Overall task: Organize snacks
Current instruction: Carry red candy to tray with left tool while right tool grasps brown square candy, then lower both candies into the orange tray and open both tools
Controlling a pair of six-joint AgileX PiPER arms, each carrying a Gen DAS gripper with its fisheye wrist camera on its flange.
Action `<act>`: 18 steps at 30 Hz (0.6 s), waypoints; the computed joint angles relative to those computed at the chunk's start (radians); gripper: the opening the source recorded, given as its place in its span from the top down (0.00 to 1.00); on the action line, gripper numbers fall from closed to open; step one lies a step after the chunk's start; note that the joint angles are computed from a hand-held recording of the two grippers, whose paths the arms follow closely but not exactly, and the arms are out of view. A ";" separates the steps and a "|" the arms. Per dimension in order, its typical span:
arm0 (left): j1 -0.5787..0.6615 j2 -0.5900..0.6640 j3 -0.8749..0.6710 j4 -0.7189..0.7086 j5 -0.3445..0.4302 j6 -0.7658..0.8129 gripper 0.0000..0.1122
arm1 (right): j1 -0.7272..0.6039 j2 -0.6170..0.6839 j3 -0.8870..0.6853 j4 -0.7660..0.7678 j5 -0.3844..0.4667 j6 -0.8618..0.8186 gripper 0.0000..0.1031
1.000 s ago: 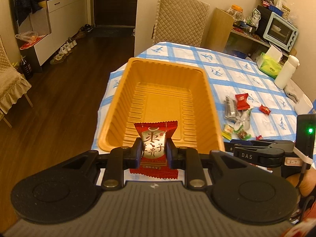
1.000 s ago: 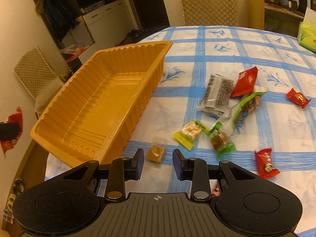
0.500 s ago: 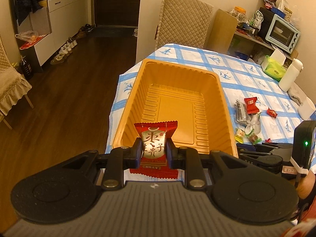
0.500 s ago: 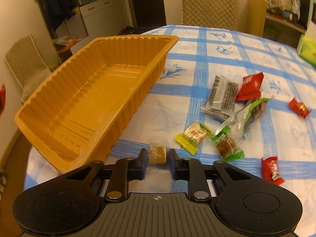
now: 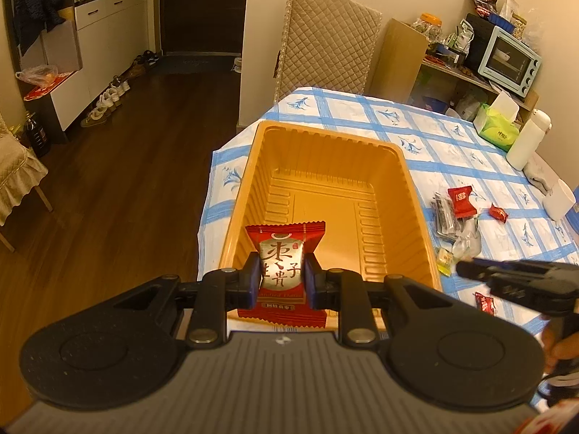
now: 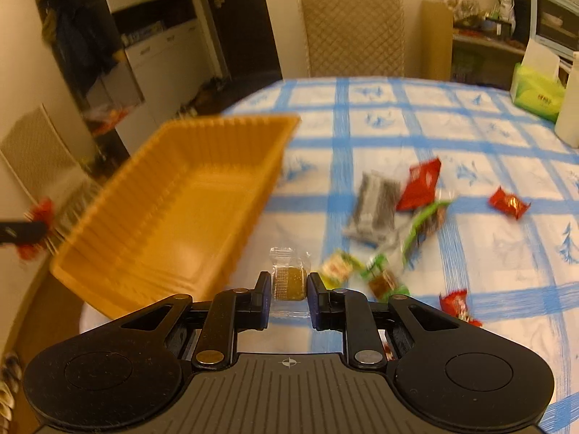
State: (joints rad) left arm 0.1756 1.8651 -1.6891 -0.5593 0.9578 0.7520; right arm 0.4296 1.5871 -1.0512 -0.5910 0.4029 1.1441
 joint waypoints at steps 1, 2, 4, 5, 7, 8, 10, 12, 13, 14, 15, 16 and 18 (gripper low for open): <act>-0.001 0.008 -0.011 -0.001 0.003 0.001 0.80 | 0.003 -0.012 -0.010 0.010 0.003 -0.007 0.79; -0.002 0.017 -0.023 -0.003 0.007 0.002 0.80 | 0.008 -0.019 -0.025 0.017 0.011 -0.016 0.79; -0.004 0.034 -0.047 -0.008 0.017 0.005 0.80 | 0.019 -0.023 -0.061 0.040 0.022 -0.044 0.79; -0.007 0.042 -0.057 -0.009 0.020 0.005 0.80 | 0.021 -0.021 -0.078 0.065 0.026 -0.069 0.79; -0.011 0.059 -0.080 -0.014 0.031 0.010 0.80 | 0.028 -0.009 -0.125 0.127 0.038 -0.128 0.79; -0.013 0.064 -0.088 -0.016 0.033 0.012 0.80 | 0.031 -0.002 -0.145 0.155 0.041 -0.157 0.79; -0.018 0.082 -0.111 -0.017 0.046 0.012 0.80 | 0.039 0.019 -0.182 0.195 0.047 -0.198 0.79; -0.023 0.097 -0.131 -0.017 0.055 0.013 0.80 | 0.044 0.043 -0.218 0.242 0.046 -0.241 0.79; -0.026 0.104 -0.138 -0.016 0.058 0.014 0.80 | 0.044 0.056 -0.235 0.267 0.046 -0.265 0.79; -0.029 0.114 -0.151 -0.013 0.064 0.011 0.80 | 0.046 0.070 -0.252 0.293 0.050 -0.289 0.79; -0.032 0.123 -0.162 -0.010 0.069 0.008 0.80 | 0.049 0.083 -0.269 0.310 0.055 -0.303 0.79; -0.036 0.132 -0.171 -0.008 0.073 0.007 0.80 | 0.050 0.095 -0.280 0.330 0.056 -0.320 0.79; -0.044 0.149 -0.191 -0.002 0.080 0.005 0.80 | 0.048 0.122 -0.305 0.367 0.065 -0.352 0.79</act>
